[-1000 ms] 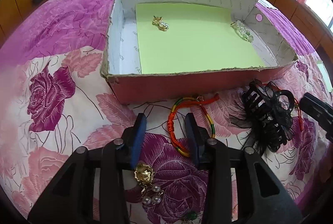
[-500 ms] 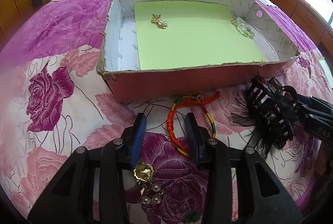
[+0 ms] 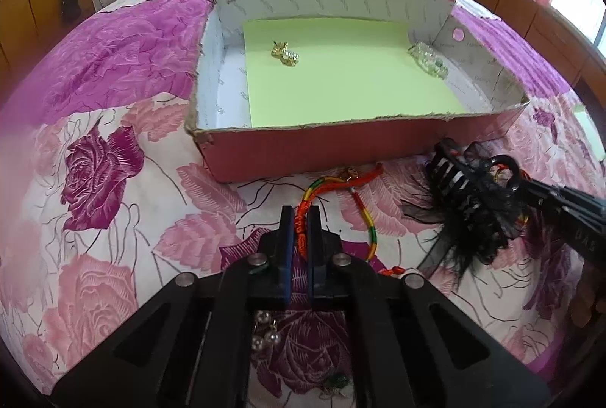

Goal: Organize jewelry
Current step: 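Grasp the rainbow string bracelet with the left tool while the right tool grasps the red-string bracelet, then carry both bracelets into the red box and open both tools to release them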

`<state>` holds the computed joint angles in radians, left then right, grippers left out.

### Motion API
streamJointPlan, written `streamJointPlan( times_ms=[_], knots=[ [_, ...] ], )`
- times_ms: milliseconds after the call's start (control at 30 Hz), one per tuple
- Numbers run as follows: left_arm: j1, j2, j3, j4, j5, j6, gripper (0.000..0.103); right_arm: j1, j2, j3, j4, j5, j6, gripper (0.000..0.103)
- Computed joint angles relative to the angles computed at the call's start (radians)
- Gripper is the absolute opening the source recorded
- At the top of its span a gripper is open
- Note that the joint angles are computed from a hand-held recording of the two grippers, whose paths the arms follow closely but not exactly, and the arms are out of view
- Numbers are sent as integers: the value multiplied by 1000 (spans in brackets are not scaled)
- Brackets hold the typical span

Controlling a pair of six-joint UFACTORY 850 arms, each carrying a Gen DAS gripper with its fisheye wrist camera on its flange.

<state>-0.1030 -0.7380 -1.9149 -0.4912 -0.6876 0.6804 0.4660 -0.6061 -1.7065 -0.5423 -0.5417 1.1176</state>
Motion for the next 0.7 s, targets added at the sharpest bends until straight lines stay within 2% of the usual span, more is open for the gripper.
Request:
streamJointPlan(
  times_ms=[200, 367, 500, 700],
  knots=[
    [13, 52, 60, -73, 27, 66, 0, 18, 59, 66, -81, 47, 107, 6],
    [22, 86, 96, -142, 45, 128, 0, 31, 93, 93, -161, 55, 196, 6],
    [35, 125, 143, -250, 75, 234, 0, 41, 123, 121, -241, 61, 280, 6],
    [54, 169, 191, -405, 73, 374, 0, 56, 167, 165, -365, 70, 413, 6]
  ],
)
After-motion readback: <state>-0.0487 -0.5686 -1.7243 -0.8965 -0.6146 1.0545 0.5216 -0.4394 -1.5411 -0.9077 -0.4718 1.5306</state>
